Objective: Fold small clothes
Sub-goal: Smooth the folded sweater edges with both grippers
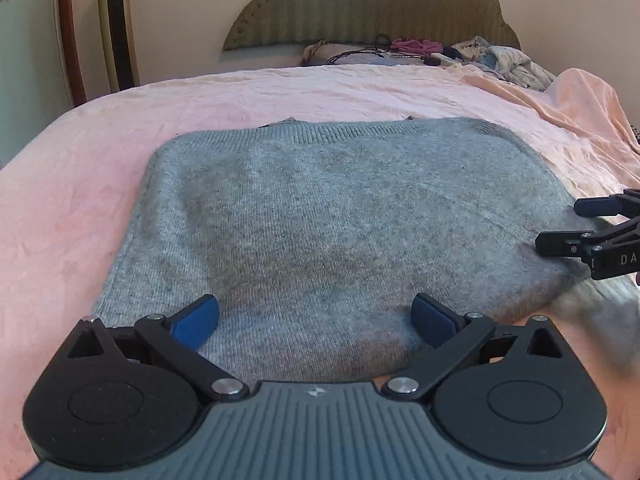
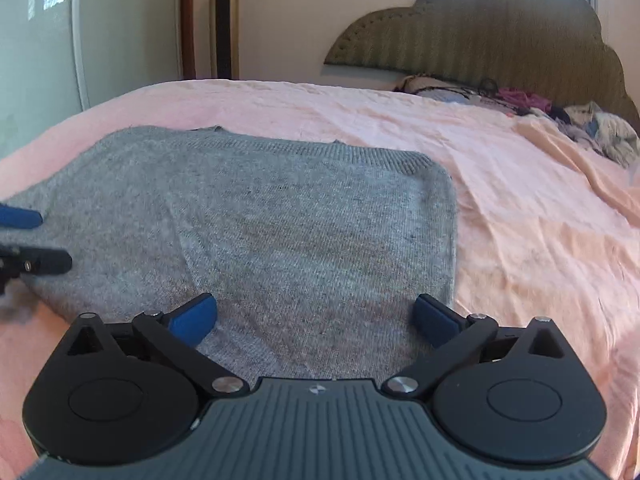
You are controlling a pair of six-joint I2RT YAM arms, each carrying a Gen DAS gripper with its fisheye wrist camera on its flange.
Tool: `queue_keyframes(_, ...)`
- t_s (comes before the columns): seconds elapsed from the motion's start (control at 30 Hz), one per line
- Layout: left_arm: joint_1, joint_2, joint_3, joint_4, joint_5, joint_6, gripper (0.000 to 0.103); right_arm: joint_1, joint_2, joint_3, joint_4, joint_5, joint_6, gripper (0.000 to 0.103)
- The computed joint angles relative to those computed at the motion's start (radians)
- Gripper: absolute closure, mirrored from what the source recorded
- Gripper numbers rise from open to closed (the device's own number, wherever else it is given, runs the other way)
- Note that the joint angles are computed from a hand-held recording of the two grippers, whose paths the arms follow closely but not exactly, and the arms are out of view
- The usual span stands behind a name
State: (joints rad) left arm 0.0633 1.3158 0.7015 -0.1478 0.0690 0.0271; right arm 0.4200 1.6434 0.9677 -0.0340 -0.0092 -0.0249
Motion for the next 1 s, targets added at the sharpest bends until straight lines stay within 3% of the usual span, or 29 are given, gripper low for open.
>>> queue_keyframes(0.1,0.021,-0.063,-0.037,-0.019,0.053,-0.012,0.0,0.012,-0.07,-0.01,-0.053,0.02,0.02,0.002)
queue_keyframes(0.2,0.001,-0.07,-0.097,0.05,0.006,0.012,0.0,0.023,-0.097,-0.042,-0.059,-0.007,0.007,0.0)
queue_keyframes(0.23,-0.003,-0.081,-0.092,0.03,-0.003,-0.004,0.0,0.021,-0.069,-0.047,-0.06,-0.009,0.006,0.0)
queue_keyframes(0.27,0.0,-0.096,-0.085,0.004,-0.001,-0.026,0.0,0.016,-0.077,-0.101,0.025,-0.02,0.005,0.0)
queue_keyframes(0.43,0.063,-0.248,-0.134,-0.056,-0.015,-0.17,0.0,0.017,-0.089,-0.116,0.037,-0.021,0.008,0.0)
queue_keyframes(0.5,0.166,-0.239,-0.122,-0.114,0.085,-0.264,0.0,0.014,-0.088,-0.117,0.039,-0.028,0.012,0.0)
queue_keyframes(0.63,0.317,-0.258,-0.16,-0.055,0.295,-0.422,0.0,0.017,-0.087,-0.118,0.043,-0.026,0.016,0.0)
queue_keyframes(0.73,0.44,-0.163,-0.191,0.11,0.568,-0.64,0.0,0.017,-0.087,-0.118,0.043,-0.026,0.016,0.0)
queue_keyframes(0.77,0.453,-0.141,-0.203,0.167,0.597,-0.704,0.0,0.016,-0.087,-0.118,0.043,-0.027,0.016,0.0)
queue_keyframes(0.83,0.453,-0.124,-0.217,0.233,0.596,-0.751,0.0,0.015,-0.087,-0.118,0.042,-0.028,0.015,0.0)
queue_keyframes(1.0,0.402,-0.212,-0.211,0.138,0.48,-0.687,0.0,0.013,-0.092,-0.118,0.04,-0.03,0.018,0.0)
